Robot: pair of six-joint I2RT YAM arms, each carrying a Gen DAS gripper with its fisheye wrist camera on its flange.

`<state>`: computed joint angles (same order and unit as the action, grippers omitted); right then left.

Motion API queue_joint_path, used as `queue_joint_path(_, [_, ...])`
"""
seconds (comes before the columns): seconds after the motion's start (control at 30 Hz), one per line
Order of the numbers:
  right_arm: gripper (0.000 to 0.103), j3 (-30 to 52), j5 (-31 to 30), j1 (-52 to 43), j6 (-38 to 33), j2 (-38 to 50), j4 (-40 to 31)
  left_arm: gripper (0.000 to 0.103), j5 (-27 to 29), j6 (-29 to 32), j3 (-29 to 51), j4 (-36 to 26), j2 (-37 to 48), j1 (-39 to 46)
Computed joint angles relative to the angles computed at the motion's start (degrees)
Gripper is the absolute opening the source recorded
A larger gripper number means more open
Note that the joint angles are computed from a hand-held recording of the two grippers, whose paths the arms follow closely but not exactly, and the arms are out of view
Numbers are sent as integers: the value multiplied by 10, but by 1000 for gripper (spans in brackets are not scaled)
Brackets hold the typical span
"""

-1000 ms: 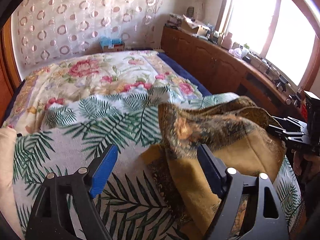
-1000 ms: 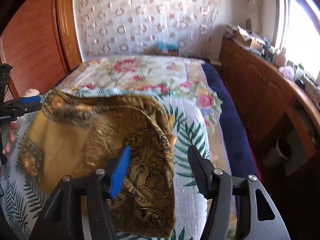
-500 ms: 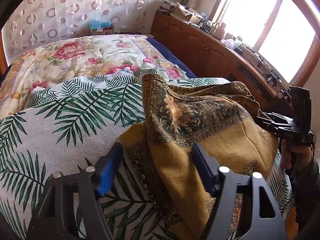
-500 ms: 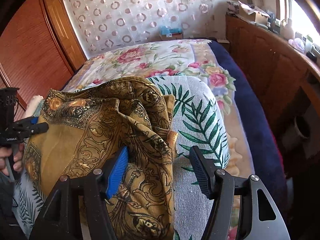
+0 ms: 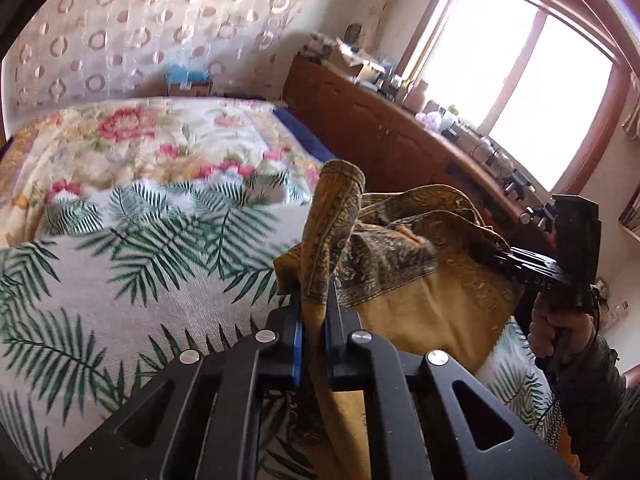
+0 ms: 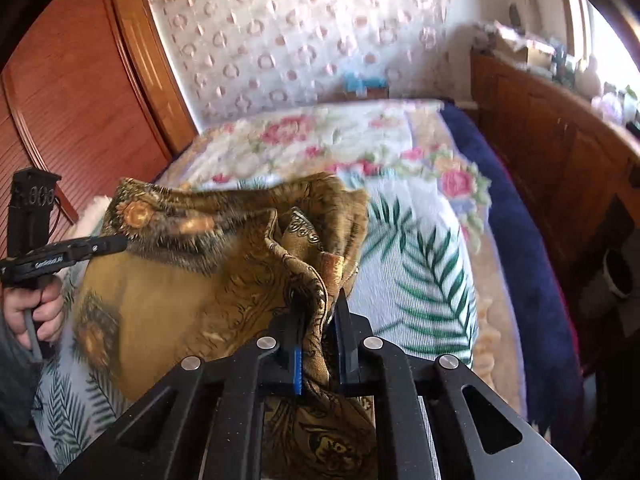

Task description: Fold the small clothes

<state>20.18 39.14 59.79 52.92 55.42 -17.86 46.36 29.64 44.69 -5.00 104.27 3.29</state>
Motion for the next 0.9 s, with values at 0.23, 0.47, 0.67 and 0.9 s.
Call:
queue_joint_path(0.23, [10, 61, 14, 22, -90, 64, 76, 8, 71, 51, -2, -74, -77, 116])
queue_joint_path(0.47, [10, 188, -57, -22, -254, 230, 199, 8, 98, 114, 56, -130, -49, 263])
queue_joint_path(0.67, [10, 365, -138, -57, -363, 403, 232, 8, 106, 131, 113, -135, 1, 360])
queue_joint_path(0.9, [10, 658, -247, -108, -473, 606, 151, 8, 110, 118, 154, -105, 68, 447])
